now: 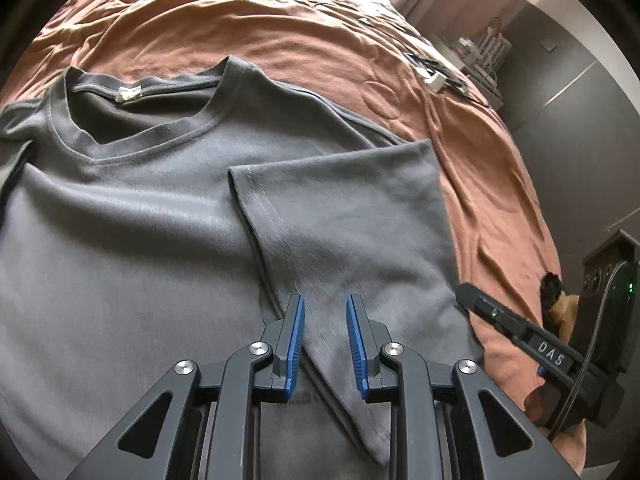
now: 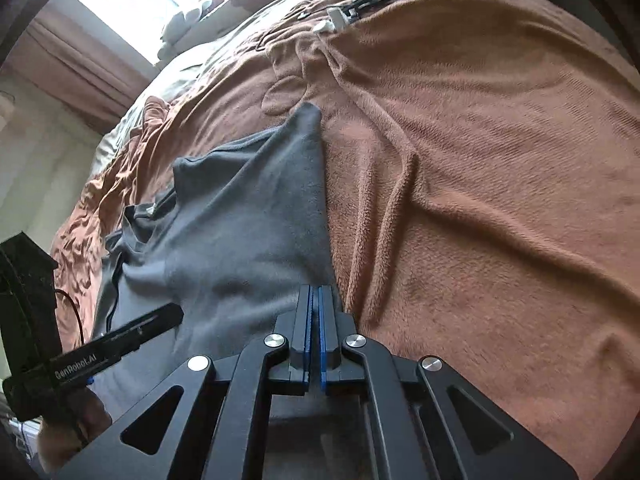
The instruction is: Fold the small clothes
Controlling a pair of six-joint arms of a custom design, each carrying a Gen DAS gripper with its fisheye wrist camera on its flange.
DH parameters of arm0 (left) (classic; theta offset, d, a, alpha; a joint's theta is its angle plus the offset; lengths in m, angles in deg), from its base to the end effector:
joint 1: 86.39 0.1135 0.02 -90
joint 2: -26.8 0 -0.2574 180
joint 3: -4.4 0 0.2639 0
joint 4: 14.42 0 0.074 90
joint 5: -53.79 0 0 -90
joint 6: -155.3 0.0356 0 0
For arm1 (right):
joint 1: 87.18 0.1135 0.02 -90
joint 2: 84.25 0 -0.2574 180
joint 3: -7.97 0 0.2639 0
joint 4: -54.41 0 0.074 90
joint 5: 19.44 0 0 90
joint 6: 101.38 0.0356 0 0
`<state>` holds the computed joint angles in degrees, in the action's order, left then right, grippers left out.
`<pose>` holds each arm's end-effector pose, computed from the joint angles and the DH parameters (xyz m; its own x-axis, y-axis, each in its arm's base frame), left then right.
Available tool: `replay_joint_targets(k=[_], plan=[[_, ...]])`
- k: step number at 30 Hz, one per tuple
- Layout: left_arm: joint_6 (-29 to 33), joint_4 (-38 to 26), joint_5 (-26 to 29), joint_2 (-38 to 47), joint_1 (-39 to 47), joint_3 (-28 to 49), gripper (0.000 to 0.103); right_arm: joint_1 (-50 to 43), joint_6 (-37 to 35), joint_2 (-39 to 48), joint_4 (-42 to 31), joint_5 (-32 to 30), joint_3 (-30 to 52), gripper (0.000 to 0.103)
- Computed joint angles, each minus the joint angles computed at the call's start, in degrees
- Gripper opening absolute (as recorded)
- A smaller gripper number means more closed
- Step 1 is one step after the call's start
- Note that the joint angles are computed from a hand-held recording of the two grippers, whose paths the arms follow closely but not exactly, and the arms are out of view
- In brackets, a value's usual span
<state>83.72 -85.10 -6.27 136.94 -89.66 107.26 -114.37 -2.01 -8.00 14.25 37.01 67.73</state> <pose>0.3906 -0.0401 0.2192 -0.8779 0.3244 -0.3521 0.4540 0.7976 -0.3972 0.2481 -0.1054 0.2020 -0.7151 0.5199 -0.4673 0.2301 0.8063 0.5450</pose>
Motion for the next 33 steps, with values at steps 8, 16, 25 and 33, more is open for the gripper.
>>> replay_joint_targets(k=[8,16,25,33], plan=[[0.88,-1.69,2.04,-2.73,1.53,-3.44,0.022,-3.99,-5.67,-3.35,-4.89,-8.98,-1.47,0.000],[3.12,-2.70,3.59,-6.99,1.05,-8.60,0.021,-5.69,-14.38,0.94,-9.67,-9.00,-0.68,0.000],[3.94,-3.75,3.36,-9.69,1.11,-14.16,0.021,-6.95,-17.55,-0.93,-13.91,-7.86,-0.42,0.000],[6.82,-8.50,1.21,-13.24,3.64,-14.23,0.021,-8.24,-18.14,-6.85,-18.61,-6.13,-1.19,0.000]])
